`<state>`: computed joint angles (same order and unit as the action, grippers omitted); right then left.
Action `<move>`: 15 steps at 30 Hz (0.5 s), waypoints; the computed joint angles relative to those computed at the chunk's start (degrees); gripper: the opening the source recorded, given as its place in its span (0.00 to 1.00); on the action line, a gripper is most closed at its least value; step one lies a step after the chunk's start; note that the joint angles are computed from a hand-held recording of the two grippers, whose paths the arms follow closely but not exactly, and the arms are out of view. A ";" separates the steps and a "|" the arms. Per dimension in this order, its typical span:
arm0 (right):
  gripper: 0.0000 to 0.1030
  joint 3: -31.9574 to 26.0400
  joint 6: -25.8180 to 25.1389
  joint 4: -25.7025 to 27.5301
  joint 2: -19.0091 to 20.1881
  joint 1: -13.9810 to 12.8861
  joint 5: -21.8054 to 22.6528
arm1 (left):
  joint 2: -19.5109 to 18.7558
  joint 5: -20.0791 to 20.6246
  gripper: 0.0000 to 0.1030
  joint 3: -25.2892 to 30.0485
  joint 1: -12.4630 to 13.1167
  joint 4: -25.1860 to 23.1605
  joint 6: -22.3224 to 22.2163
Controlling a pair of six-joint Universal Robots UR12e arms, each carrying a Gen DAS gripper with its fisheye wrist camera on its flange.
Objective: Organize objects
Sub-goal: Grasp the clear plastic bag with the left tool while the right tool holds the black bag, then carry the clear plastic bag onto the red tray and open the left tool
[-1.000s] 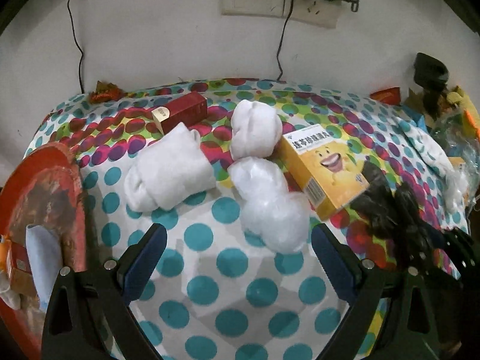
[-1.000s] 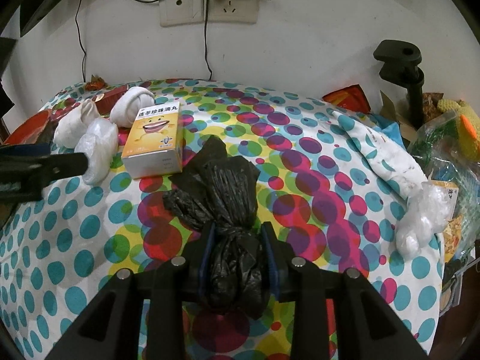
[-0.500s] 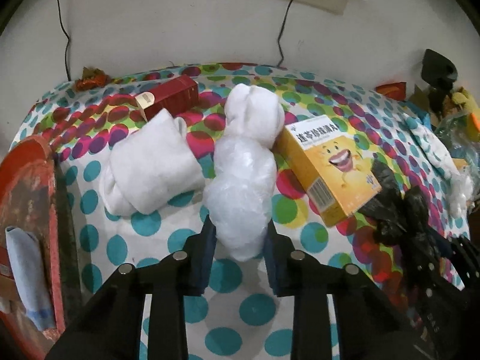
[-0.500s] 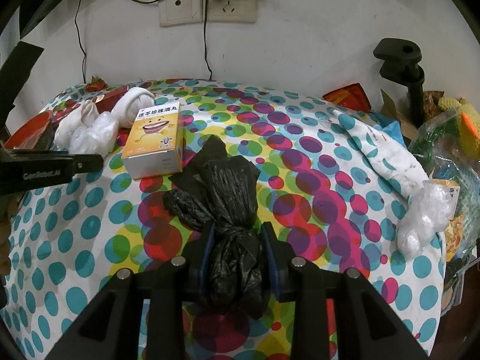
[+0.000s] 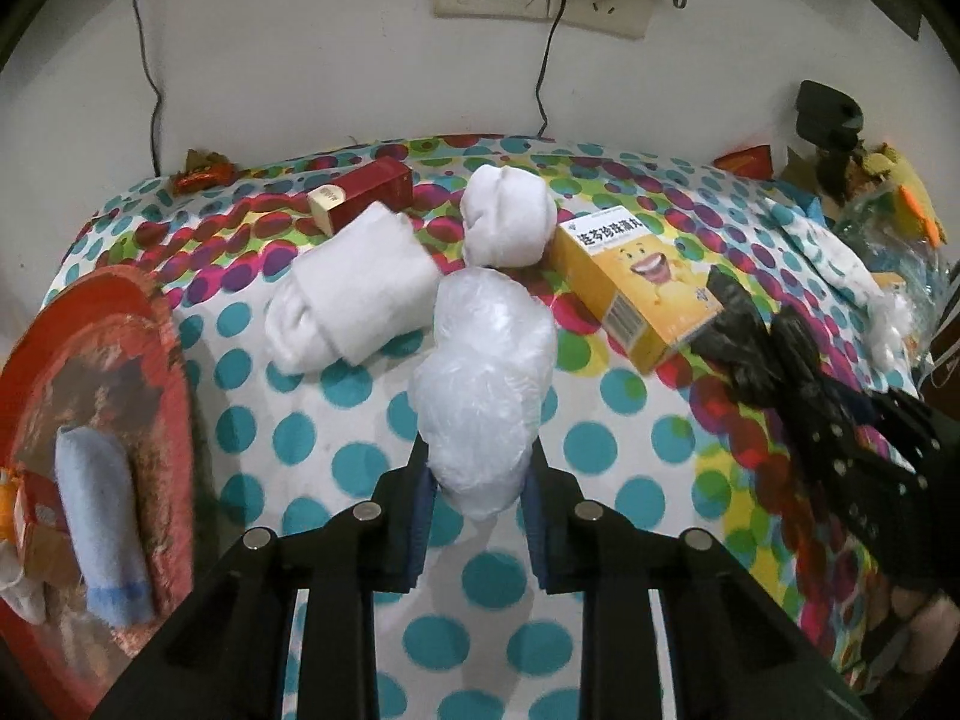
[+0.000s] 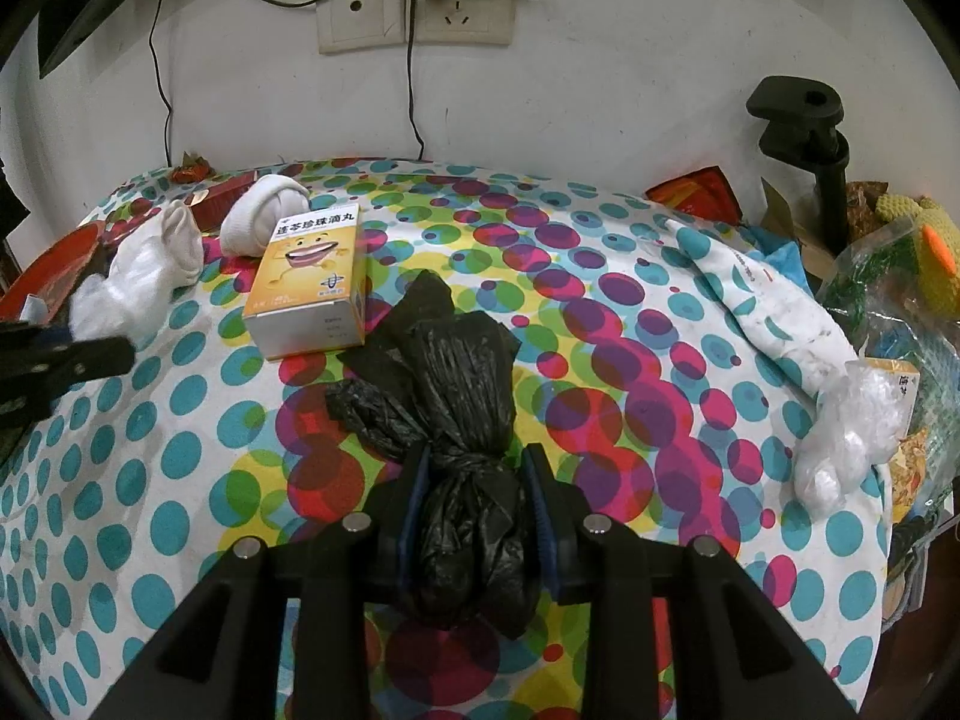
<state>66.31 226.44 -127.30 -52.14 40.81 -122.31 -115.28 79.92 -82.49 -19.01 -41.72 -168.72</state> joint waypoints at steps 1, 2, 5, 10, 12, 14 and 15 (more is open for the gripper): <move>0.31 -0.13 0.27 0.36 0.04 0.01 -0.11 | 0.41 -0.16 0.23 -0.46 0.14 0.10 0.40; 0.31 -0.22 0.30 0.44 0.08 0.04 -0.13 | 0.75 -0.13 0.23 -0.85 0.23 0.24 0.76; 0.31 -0.23 0.30 0.42 0.08 0.02 -0.09 | 2.01 -0.13 0.23 -2.17 0.72 0.37 2.07; 0.31 -0.22 0.30 0.42 0.06 0.02 -0.11 | 4.24 -1.17 0.23 -4.32 2.06 0.66 2.61; 0.31 -0.22 0.27 0.46 0.04 0.01 -0.13 | 5.04 -1.25 0.23 -5.07 2.47 0.91 3.01; 0.31 -0.42 0.22 0.83 0.16 0.08 -0.40 | 6.06 -0.93 0.23 -5.95 2.98 1.40 3.46; 0.31 -0.50 0.18 1.01 0.21 0.10 -0.54 | 6.47 -1.18 0.23 -6.28 3.29 1.50 3.60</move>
